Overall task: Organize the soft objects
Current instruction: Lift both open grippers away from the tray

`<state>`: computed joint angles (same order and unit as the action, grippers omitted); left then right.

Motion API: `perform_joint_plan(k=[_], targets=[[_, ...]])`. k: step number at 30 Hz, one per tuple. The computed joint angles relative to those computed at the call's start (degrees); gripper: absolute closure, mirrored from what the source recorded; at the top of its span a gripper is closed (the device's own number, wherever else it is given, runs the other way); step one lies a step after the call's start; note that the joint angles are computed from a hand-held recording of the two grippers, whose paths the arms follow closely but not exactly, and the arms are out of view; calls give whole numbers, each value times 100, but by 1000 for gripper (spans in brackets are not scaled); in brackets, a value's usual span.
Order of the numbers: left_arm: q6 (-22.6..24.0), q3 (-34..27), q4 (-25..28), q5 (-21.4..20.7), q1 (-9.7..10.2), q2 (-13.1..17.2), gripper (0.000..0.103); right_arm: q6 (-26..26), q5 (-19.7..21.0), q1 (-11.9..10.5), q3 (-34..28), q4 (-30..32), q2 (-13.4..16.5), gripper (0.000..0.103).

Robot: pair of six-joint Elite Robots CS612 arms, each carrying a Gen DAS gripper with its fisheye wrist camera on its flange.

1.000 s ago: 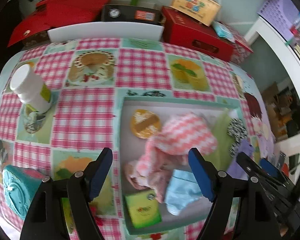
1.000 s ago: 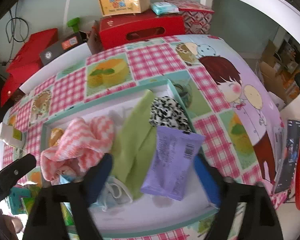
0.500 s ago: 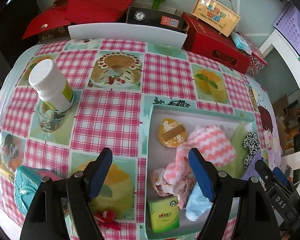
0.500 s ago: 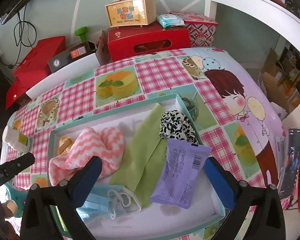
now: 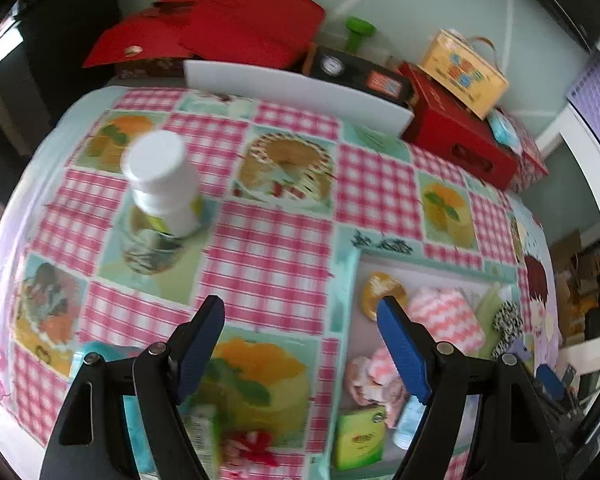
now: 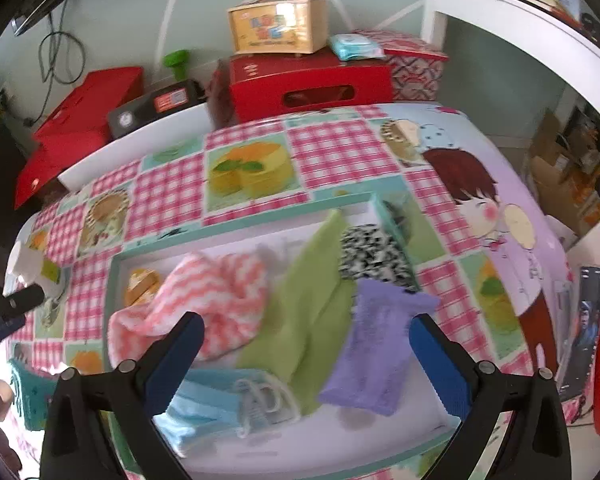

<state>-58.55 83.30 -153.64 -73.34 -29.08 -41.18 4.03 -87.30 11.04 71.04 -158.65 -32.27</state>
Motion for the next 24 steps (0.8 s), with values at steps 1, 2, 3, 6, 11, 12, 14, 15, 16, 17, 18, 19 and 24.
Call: perform_joint_plan(k=[1, 2, 3, 6, 11, 12, 14, 15, 16, 17, 18, 19, 24], targets=[[-70, 69, -7, 91, 6, -48, 24, -47, 55, 14, -7, 28, 2, 0], [-131, 132, -19, 161, 14, -90, 24, -100, 99, 32, -12, 57, 4, 0], [-208, 205, -41, 228, 22, -136, 24, -148, 120, 51, -17, 75, 5, 0], [-429, 434, -82, 369, 70, -281, 24, -297, 111, 113, -13, 86, 3, 0], [-877, 775, -26, 581, 133, -490, 24, -518, 123, 199, -25, 132, 10, 0], [-968, 850, -62, 605, 144, -528, 24, -558, 117, 215, -33, 140, 16, 0], [-1110, 963, -121, 621, 165, -589, 24, -631, 108, 251, -38, 155, 22, 0], [-1190, 1029, -146, 641, 171, -625, 24, -665, 118, 264, -43, 171, 23, 0], [-1280, 1103, -155, 680, 172, -670, 24, -715, 140, 281, -52, 194, 27, 0], [-1310, 1136, -158, 700, 176, -689, 24, -747, 155, 292, -54, 206, 27, 0], [-1379, 1200, -157, 748, 169, -730, 24, -790, 168, 309, -55, 219, 26, 0], [-1423, 1252, -165, 794, 158, -763, 24, -826, 179, 321, -56, 226, 25, 0], [-1567, 1466, -323, 941, 89, -876, 24, -1050, 322, 390, -35, 252, 8, 0]])
